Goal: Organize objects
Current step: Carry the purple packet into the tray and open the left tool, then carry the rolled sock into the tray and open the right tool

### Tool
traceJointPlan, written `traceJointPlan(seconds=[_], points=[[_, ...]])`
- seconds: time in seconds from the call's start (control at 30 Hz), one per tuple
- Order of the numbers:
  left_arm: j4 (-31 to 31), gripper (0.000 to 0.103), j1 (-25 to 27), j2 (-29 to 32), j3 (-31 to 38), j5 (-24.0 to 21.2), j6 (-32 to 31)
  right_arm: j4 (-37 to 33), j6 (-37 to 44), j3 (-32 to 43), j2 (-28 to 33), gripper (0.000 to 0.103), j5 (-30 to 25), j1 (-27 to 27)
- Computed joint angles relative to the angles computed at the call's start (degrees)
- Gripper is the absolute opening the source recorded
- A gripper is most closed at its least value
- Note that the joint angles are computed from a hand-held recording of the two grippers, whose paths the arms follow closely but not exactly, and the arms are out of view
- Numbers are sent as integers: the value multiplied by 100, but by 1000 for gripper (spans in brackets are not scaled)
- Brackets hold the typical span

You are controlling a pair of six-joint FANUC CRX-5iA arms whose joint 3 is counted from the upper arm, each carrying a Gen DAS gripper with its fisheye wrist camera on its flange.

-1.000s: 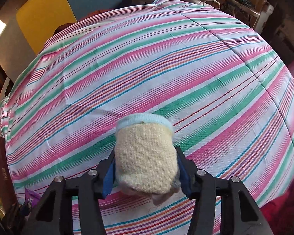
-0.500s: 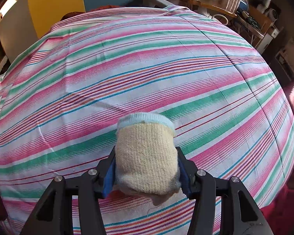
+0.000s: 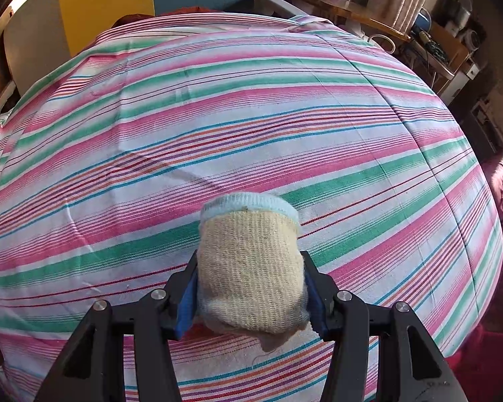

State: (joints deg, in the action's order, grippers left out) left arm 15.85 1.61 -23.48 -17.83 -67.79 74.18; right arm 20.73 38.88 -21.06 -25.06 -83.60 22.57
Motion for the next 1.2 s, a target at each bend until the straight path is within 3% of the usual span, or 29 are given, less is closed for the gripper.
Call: traceJointPlan(seconds=[0.37,0.73,0.97,1.2], points=[[-301,37,-165,-62,-2,45,220,8,-23,21,9,54,-14,63],[19,40,215,-451,-102,208,-192,-43,46,18,-116,54,261,298],[261,40,577,-654,-217,212,-373,51,-421,69,-351,54,432,1361],[412,44,889,-852,-312,220,-449,440,-885,396,-142,54,1032,2912]])
